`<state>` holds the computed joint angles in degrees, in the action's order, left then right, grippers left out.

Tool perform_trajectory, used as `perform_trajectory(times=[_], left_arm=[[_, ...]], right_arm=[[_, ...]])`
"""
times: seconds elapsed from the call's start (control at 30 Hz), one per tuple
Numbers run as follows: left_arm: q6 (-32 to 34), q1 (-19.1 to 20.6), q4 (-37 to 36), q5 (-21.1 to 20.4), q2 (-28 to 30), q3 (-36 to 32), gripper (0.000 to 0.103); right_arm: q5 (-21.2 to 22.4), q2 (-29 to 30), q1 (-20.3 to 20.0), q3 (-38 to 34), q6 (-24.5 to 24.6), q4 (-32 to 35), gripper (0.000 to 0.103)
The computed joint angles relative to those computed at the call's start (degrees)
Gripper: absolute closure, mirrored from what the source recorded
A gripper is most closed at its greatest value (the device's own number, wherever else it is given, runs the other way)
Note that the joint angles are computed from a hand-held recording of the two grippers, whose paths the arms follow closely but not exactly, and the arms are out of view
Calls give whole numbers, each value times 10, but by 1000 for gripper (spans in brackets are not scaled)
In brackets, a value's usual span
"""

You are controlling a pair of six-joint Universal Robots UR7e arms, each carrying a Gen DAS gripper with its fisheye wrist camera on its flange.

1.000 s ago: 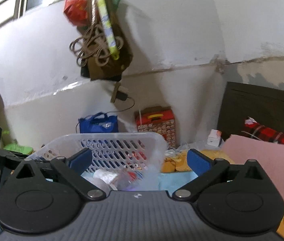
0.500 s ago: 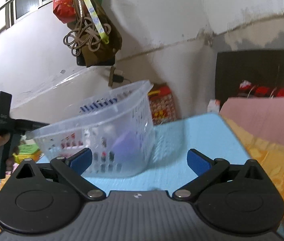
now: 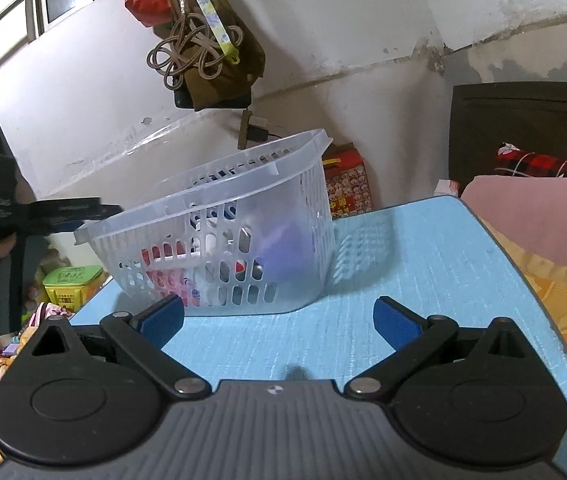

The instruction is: Organize objects

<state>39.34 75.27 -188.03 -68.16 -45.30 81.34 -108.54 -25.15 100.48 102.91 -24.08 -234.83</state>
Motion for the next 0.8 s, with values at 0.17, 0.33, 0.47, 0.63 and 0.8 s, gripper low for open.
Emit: perform_trajectory(times=[0.17, 0.33, 0.47, 0.63, 0.8], left_arm=[[4, 6, -63, -39, -48, 74, 10], [9, 1, -68, -72, -101, 153, 8], [19, -8, -104, -62, -121, 199, 8], [35, -22, -108, -43, -143, 240, 8], [5, -32, -59, -47, -159, 254, 8]], right_arm=[[-93, 1, 31, -33, -22, 42, 0], [-179, 20, 68, -89, -53, 45, 0], [-135, -3, 73, -63, -14, 41, 0], [-68, -22, 67, -25, -22, 17, 0], [-146, 0, 91, -81, -52, 60, 0]])
